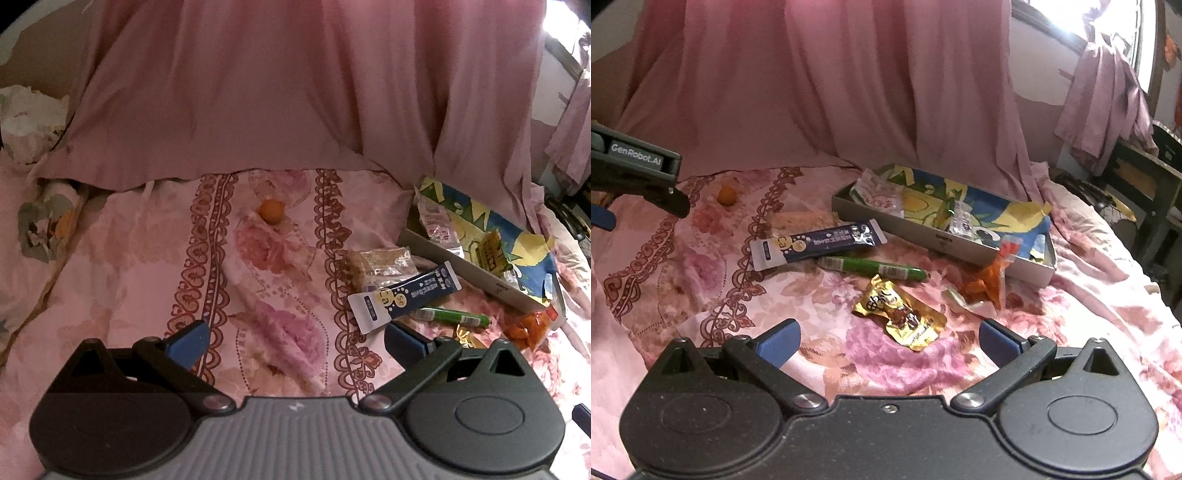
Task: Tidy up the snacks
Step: 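Withdraw both tools from the box and hover over the remaining snacks, then grasp the orange mandarin with the left tool while the right tool grasps the blue tube packet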
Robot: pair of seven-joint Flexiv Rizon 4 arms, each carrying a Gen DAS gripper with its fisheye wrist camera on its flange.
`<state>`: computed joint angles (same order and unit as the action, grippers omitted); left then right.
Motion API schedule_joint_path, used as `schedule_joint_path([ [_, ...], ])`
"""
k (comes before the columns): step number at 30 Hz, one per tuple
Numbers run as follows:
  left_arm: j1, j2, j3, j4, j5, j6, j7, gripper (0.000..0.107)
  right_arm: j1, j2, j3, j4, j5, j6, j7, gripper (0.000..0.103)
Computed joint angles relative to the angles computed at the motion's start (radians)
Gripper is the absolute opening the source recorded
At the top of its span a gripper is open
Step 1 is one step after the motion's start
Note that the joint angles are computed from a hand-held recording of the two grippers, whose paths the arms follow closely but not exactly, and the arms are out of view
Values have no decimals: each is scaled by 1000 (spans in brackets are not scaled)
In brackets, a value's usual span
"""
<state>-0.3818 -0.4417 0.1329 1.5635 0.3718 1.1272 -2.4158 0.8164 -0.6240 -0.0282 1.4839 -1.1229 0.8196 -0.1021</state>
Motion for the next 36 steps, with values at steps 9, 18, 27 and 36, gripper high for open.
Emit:
schedule_joint_path([
  [9,58,-60,-47,-47,-120,-19,74,103,-13,-69,-42,-81,-2,101,-35,102],
  [18,103,-156,-56,-153,-272,-75,202,103,-45,-191,-81,-225,61,304,-70,102],
  [27,100,-255,-18,-308,-221,-172,282,103,-79,-365,-27,-472,348,331,-248,101],
  [36,92,-389,38,-513,-131,-172,346,102,-94,-562,56,-840,612,146,-353,96],
])
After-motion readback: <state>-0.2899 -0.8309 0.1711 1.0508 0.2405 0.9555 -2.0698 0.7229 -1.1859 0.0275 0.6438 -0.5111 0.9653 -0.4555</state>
